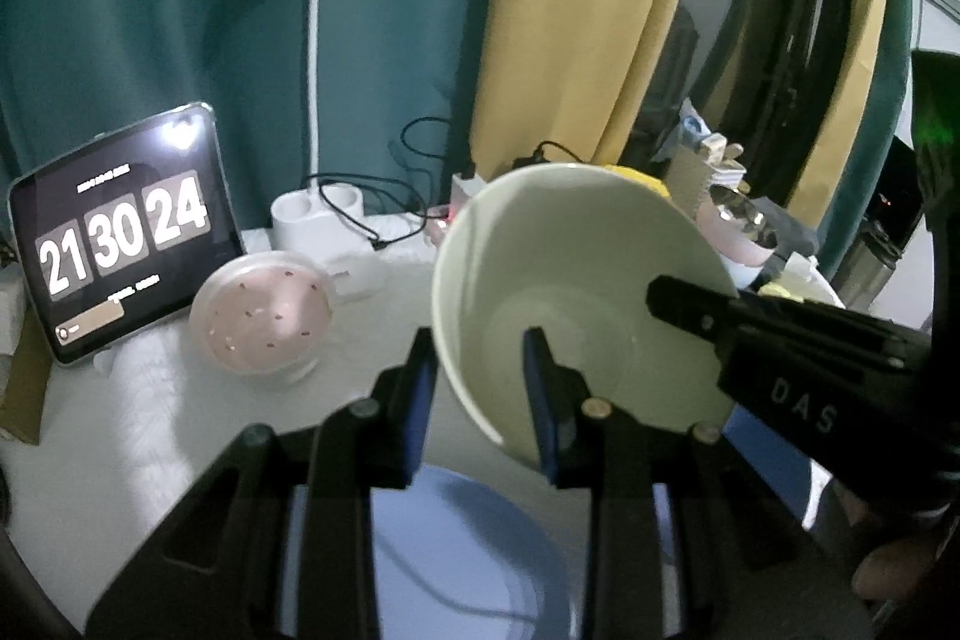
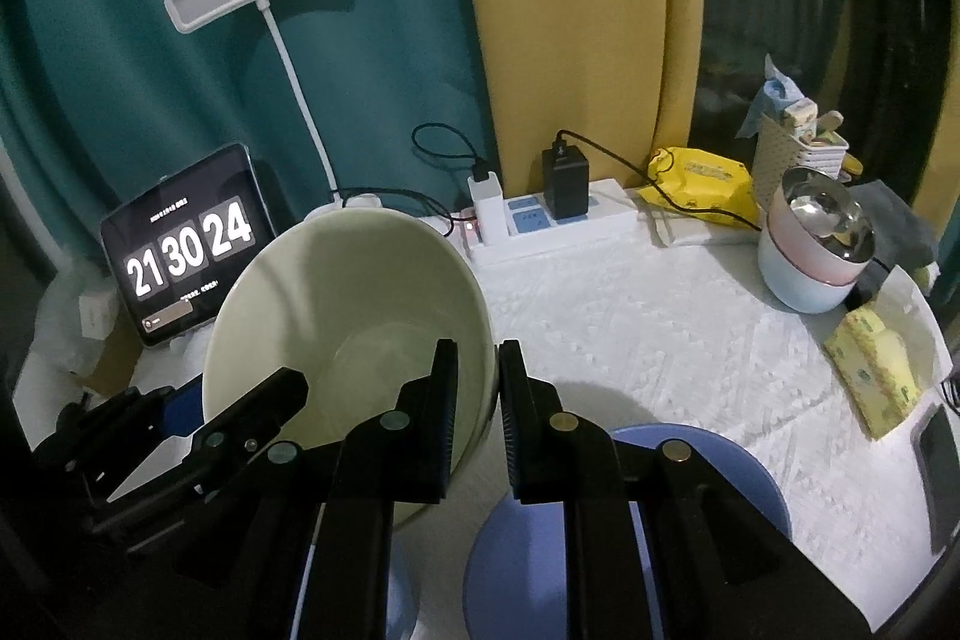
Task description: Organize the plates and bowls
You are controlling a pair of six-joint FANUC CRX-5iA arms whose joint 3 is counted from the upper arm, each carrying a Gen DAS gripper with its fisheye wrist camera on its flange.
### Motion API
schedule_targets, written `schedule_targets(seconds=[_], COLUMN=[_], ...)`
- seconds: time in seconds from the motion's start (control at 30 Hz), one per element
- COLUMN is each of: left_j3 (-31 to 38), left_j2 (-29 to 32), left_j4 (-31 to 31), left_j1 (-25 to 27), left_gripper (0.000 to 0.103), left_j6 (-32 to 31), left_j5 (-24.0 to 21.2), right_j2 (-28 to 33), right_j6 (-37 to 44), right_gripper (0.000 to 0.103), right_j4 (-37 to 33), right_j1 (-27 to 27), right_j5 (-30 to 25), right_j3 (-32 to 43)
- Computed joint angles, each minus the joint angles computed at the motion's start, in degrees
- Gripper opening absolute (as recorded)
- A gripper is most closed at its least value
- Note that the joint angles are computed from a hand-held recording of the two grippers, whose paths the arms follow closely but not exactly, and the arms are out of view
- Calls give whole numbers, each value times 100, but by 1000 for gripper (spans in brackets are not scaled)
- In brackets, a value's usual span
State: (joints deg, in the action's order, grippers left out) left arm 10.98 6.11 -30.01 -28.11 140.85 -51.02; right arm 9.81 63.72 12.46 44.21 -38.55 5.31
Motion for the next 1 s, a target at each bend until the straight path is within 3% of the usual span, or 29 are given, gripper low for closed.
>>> schedule_targets(seconds=[1.0], left_j3=[729], left_j2=[439], left_j4=[-303], left_j1=[-707], left_gripper=[29], left_j6=[77], left_j5=[-513], right_j2=[-803], right_j6=[21], right_gripper=[15], right_j4=[-153], right_j1=[-369], right_j5=[270], right_j3=[-788])
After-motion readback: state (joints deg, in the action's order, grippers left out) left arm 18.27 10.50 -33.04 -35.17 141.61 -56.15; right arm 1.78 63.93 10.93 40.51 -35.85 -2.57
